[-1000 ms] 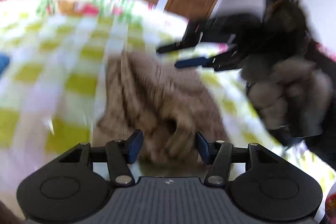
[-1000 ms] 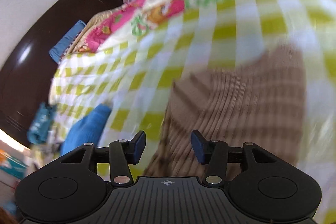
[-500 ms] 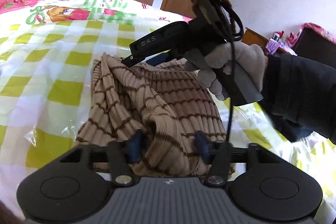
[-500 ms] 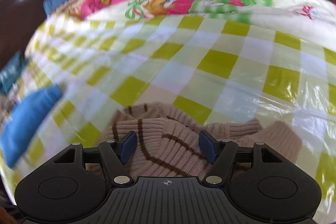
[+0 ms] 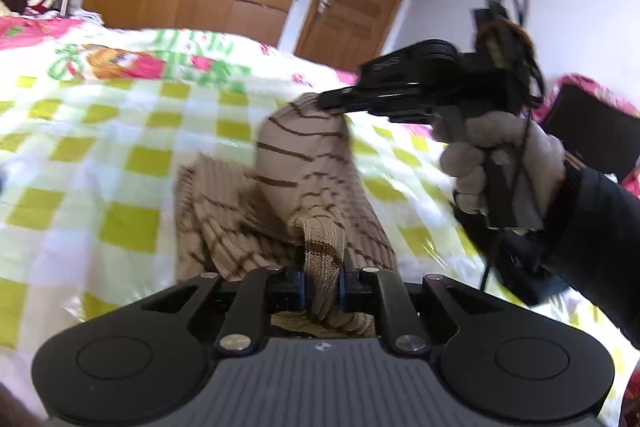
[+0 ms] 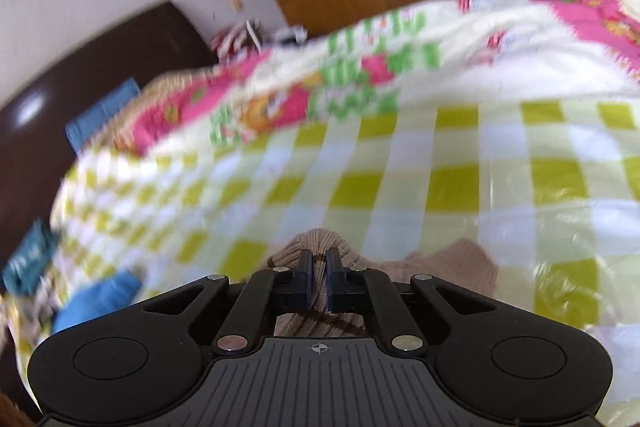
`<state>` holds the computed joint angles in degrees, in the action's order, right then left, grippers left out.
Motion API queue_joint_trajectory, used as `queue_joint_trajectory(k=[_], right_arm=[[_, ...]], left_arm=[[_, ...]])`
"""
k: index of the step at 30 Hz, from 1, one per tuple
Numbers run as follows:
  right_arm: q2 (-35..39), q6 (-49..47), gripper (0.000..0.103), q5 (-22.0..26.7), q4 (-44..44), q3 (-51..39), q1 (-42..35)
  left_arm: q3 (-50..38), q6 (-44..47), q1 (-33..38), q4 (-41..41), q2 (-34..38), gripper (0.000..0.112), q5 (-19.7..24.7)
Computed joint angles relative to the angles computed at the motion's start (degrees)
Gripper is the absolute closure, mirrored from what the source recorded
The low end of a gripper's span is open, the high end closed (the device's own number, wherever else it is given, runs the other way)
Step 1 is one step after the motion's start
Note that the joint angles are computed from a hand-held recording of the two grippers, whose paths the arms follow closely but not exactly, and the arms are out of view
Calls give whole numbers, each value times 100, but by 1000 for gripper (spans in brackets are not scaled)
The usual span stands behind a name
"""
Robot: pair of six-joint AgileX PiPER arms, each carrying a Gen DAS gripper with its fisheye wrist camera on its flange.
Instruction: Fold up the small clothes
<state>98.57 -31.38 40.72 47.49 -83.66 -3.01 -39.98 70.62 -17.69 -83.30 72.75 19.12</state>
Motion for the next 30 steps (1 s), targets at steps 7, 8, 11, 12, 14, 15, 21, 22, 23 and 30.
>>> queue_joint_trajectory(k=[7,8,11,12,14,15,21,22,23,30], right_arm=[[554,378,99,-428,-39,-790,722],[723,494,103,-562,-175,-881,890],[1443,1144,103,-617,-681,-1350,1316],[1609,1357,103,-711,-1015,-1397,1492],[1923,1704,103,-706,-1467,-1509,1717],[1953,1758,103,-718,-1528,-1465,1761],[813,403,89,-1046,-384,-430,1381],[737,653,82,-887,-757,-503,1362],[692,1046,73,-735,-1221,-581,1385],[882,2877,50,-332,-2958,-530,1840]], left_arm=[[308,-405,885,-174,334,84,441],[368,-507,987,-163,437,84,552],[505,-553,1052,-105,492,83,660],[528,-520,974,-60,440,83,548],[540,-447,853,-56,412,83,394],[542,-403,888,-104,422,83,439],[578,22,973,-506,452,82,559],[631,74,1007,-497,380,82,578],[652,189,999,-589,380,82,564],[745,672,1062,-863,368,82,647]])
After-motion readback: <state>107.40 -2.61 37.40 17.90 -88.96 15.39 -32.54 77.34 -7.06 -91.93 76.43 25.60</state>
